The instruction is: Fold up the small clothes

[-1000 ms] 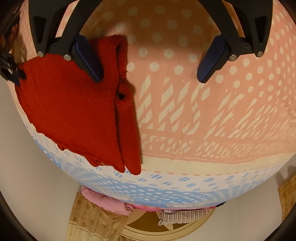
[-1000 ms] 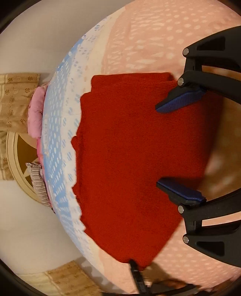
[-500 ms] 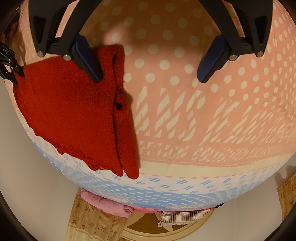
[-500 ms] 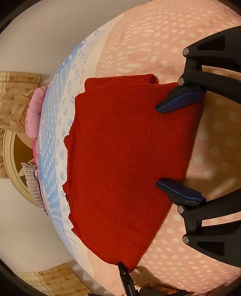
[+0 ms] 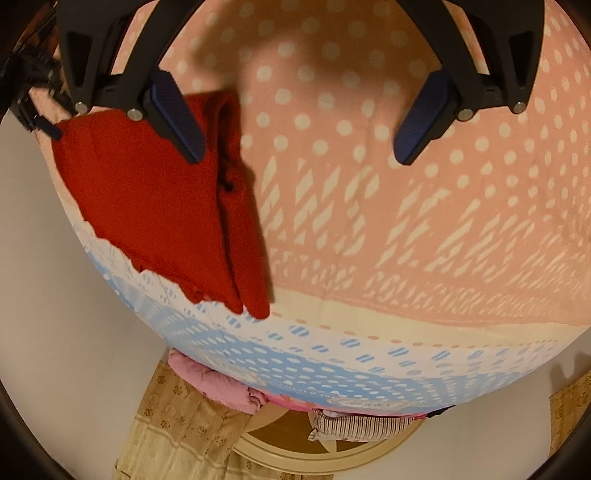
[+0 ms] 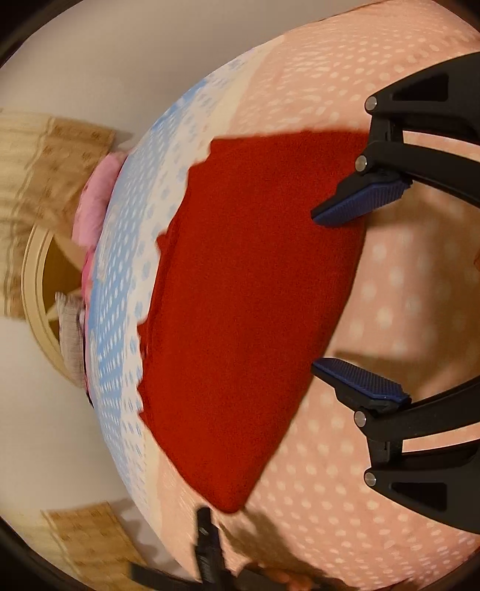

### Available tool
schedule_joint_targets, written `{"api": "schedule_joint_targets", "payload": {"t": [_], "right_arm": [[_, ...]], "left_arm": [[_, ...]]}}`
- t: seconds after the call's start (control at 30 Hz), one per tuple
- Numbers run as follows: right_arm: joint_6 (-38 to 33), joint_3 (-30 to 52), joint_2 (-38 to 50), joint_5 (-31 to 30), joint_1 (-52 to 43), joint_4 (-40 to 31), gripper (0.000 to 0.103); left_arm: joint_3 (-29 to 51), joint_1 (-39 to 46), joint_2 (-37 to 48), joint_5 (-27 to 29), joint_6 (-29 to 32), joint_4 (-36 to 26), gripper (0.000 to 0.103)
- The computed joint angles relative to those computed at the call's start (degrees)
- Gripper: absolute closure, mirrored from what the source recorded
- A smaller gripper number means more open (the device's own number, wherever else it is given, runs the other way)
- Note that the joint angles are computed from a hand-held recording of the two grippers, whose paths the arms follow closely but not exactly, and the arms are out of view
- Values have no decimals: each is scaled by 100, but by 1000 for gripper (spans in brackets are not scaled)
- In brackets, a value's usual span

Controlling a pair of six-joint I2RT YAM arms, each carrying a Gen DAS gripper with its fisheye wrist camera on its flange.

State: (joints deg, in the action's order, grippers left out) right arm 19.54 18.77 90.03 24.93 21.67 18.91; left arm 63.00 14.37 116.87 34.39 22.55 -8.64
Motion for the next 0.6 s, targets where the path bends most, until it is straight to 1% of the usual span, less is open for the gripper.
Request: {"api": "schedule_joint_targets", "payload": {"t": [0.13,0.17,0.23,0.3,0.37,0.43,0.6], "right_arm": [[-73,632,477,422,671,-206,28],[-133,904,702,545,848,-271,28],[-216,1250,1005,710,1064,-313,28],[-410,1612,1351,836,1309,-239,28],[-590,1955,1662,999,1485,-279,28],[-738,2241,1921,1100,1600,-312,28],[-986,2939,2489,1118,1793,-403,28]], "left_arm": [[558,-156,270,295,-225,-365,0],[686,-189,363,355,-267,-450,0],[1071,-291,651,363,-499,-685,0],[1416,-351,875,392,-608,-984,0],[1733,-397,1047,451,-595,-1275,0],[1963,-450,1157,455,-604,-1420,0],[2577,-541,1496,582,-530,-1903,0]]}}
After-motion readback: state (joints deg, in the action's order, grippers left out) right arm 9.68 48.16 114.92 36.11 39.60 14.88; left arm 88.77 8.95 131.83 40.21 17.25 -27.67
